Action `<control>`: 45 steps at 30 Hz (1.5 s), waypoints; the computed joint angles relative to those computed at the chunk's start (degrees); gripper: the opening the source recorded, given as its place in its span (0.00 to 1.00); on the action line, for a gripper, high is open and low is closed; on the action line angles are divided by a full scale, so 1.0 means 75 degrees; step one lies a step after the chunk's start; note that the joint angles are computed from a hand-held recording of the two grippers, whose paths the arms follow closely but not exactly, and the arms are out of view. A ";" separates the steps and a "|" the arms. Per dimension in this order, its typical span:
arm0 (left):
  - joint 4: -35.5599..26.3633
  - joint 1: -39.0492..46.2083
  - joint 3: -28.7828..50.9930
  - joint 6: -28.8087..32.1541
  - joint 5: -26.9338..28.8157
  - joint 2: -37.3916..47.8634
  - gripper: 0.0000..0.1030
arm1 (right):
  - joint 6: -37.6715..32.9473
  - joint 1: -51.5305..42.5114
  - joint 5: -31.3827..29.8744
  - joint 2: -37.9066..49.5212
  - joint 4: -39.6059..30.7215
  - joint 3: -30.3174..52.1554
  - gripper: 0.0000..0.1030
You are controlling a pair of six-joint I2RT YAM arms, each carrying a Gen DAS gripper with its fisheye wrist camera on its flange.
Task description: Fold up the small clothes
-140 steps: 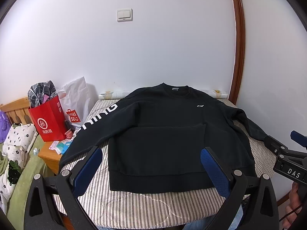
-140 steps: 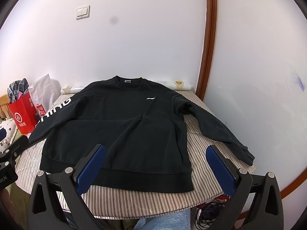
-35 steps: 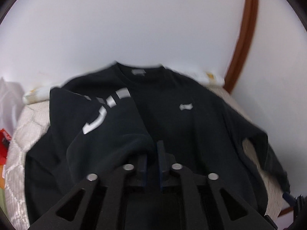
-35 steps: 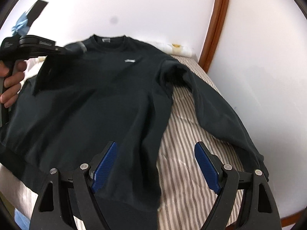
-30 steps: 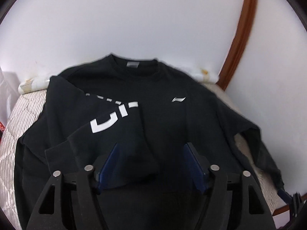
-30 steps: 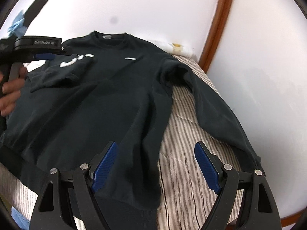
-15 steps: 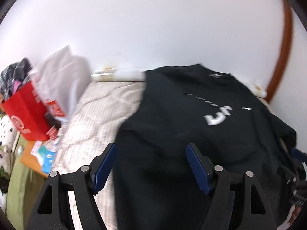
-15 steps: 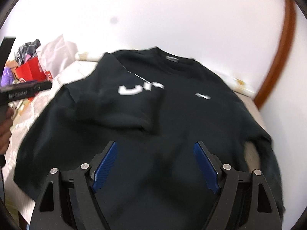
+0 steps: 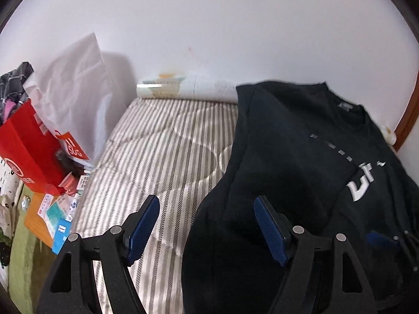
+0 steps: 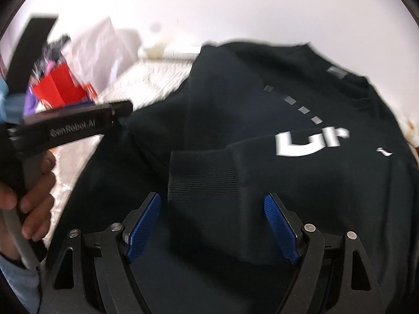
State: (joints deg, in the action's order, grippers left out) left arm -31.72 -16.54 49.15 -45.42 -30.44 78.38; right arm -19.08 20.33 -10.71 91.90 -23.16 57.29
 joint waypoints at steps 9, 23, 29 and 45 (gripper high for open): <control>0.1135 0.0456 -0.0952 0.0258 0.0721 -0.0162 0.71 | -0.0357 -0.1822 -0.1398 -0.0651 0.0205 0.0093 0.20; 0.1370 0.0357 -0.1296 0.0052 0.0633 -0.0460 0.71 | -0.0185 -0.5688 -0.0825 0.1656 -0.0663 0.2890 0.28; 0.0977 0.0227 -0.1280 0.0022 0.0288 -0.0694 0.71 | -0.0114 -0.4770 -0.1016 0.0922 -0.0994 0.3058 0.54; 0.1392 0.0098 -0.1586 0.1631 0.0147 -0.0725 0.66 | 0.0667 0.0317 -0.0442 0.4197 -0.1831 0.6956 0.54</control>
State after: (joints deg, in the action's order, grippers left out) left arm -21.28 -15.80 37.26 -33.19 -29.34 72.94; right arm -14.08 22.71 -14.02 123.39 -36.90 109.46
